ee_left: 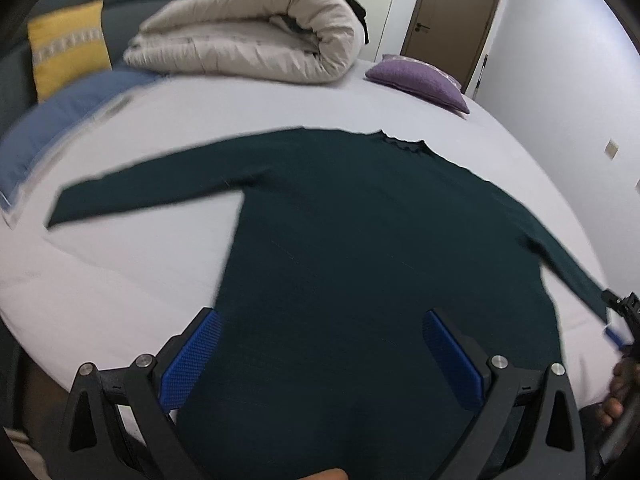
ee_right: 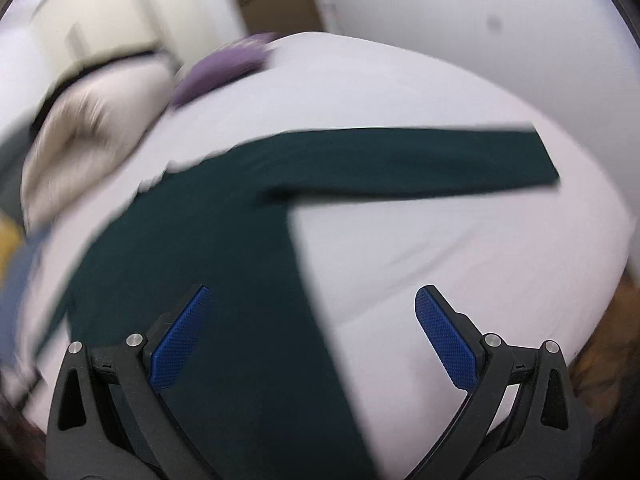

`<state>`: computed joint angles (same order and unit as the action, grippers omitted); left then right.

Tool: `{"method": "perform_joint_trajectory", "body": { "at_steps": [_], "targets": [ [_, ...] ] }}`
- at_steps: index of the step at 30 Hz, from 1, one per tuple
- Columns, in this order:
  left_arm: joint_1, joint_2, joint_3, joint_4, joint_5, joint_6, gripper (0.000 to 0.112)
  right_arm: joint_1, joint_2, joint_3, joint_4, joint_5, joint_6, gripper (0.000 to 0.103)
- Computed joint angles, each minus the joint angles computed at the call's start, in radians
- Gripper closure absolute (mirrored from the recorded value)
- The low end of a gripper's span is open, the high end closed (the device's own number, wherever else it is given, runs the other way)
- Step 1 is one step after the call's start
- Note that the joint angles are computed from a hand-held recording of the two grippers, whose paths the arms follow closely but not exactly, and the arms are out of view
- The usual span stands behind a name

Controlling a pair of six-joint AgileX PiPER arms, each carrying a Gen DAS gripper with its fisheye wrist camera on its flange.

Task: Fold small clothes
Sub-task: 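Grasp the sweater sleeve cuff with the right tool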

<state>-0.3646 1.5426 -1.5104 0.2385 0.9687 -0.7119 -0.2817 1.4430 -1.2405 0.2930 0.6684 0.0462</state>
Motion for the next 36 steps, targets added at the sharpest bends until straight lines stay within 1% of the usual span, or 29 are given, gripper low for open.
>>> {"method": "perform_joint_trajectory", "body": {
  "at_steps": [2, 4, 5, 7, 10, 11, 12, 14, 16, 17, 18, 19, 20, 21, 22, 23, 25, 26, 27, 30, 31, 32, 36],
  "targets": [
    [0.017, 0.009, 0.001, -0.067, -0.032, 0.02, 0.009, -0.178, 0.068, -0.044, 0.2, 0.048, -0.111, 0.001],
    [0.022, 0.021, -0.007, -0.102, -0.053, 0.021, 0.009, -0.347, 0.153, -0.088, 0.4, 0.109, -0.246, 0.008],
    [0.03, 0.023, -0.006, -0.137, -0.071, 0.03, 0.009, -0.421, 0.2, -0.104, 0.496, 0.134, -0.316, 0.01],
    [0.057, 0.032, 0.001, -0.228, -0.12, 0.061, 0.009, -0.517, 0.294, -0.167, 0.599, 0.184, -0.373, 0.015],
    [0.073, 0.083, -0.042, -0.298, -0.12, 0.124, 0.009, -0.6, 0.43, -0.281, 0.665, 0.256, -0.359, 0.022],
    [0.07, 0.089, -0.043, -0.287, -0.133, 0.112, 0.009, -0.621, 0.468, -0.307, 0.702, 0.271, -0.367, 0.024],
    [0.059, 0.09, -0.037, -0.25, -0.151, 0.082, 0.009, -0.636, 0.498, -0.331, 0.726, 0.278, -0.367, 0.028],
    [0.021, 0.104, -0.05, -0.121, -0.164, 0.003, 0.009, -0.654, 0.542, -0.367, 0.777, 0.278, -0.376, 0.029],
    [0.016, 0.134, -0.08, -0.109, -0.155, 0.015, 0.009, -0.667, 0.59, -0.419, 0.809, 0.28, -0.38, 0.034],
    [0.018, 0.159, -0.11, -0.127, -0.132, 0.04, 0.009, -0.672, 0.622, -0.467, 0.803, 0.296, -0.36, 0.036],
    [0.024, 0.19, -0.149, -0.149, -0.092, 0.071, 0.009, -0.685, 0.678, -0.555, 0.801, 0.313, -0.332, 0.042],
    [0.033, 0.223, -0.195, -0.174, -0.04, 0.104, 0.009, -0.69, 0.708, -0.605, 0.793, 0.321, -0.308, 0.05],
    [0.047, 0.26, -0.243, -0.212, 0.014, 0.143, 0.009, -0.695, 0.741, -0.66, 0.785, 0.334, -0.279, 0.053],
    [0.063, 0.282, -0.263, -0.26, 0.035, 0.178, 0.009, -0.7, 0.775, -0.72, 0.773, 0.353, -0.248, 0.062],
    [0.083, 0.289, -0.261, -0.312, 0.03, 0.212, 0.009, -0.703, 0.797, -0.763, 0.751, 0.363, -0.223, 0.07],
    [0.096, 0.288, -0.248, -0.341, 0.015, 0.231, 0.009, -0.704, 0.817, -0.809, 0.724, 0.375, -0.201, 0.074],
    [0.122, 0.294, -0.24, -0.392, -0.001, 0.27, 0.009, -0.695, 0.871, -0.963, 0.644, 0.42, -0.118, 0.092],
    [0.137, 0.297, -0.234, -0.428, -0.013, 0.298, 0.009, -0.69, 0.881, -1.009, 0.606, 0.432, -0.096, 0.095],
    [0.148, 0.294, -0.221, -0.459, -0.028, 0.321, 0.009, -0.681, 0.869, -1.017, 0.578, 0.427, -0.094, 0.095],
    [0.201, 0.288, -0.184, -0.599, -0.072, 0.416, 0.009, -0.628, 0.766, -0.936, 0.542, 0.379, -0.165, 0.096],
    [0.221, 0.29, -0.177, -0.649, -0.084, 0.452, 0.009, -0.603, 0.737, -0.932, 0.526, 0.38, -0.184, 0.096],
    [0.23, 0.289, -0.176, -0.67, -0.088, 0.465, 0.009, -0.569, 0.708, -0.931, 0.51, 0.379, -0.196, 0.096],
    [0.282, 0.306, -0.187, -0.745, -0.103, 0.524, 0.009, -0.397, 0.696, -1.109, 0.451, 0.461, -0.212, 0.096]
  ]
}}
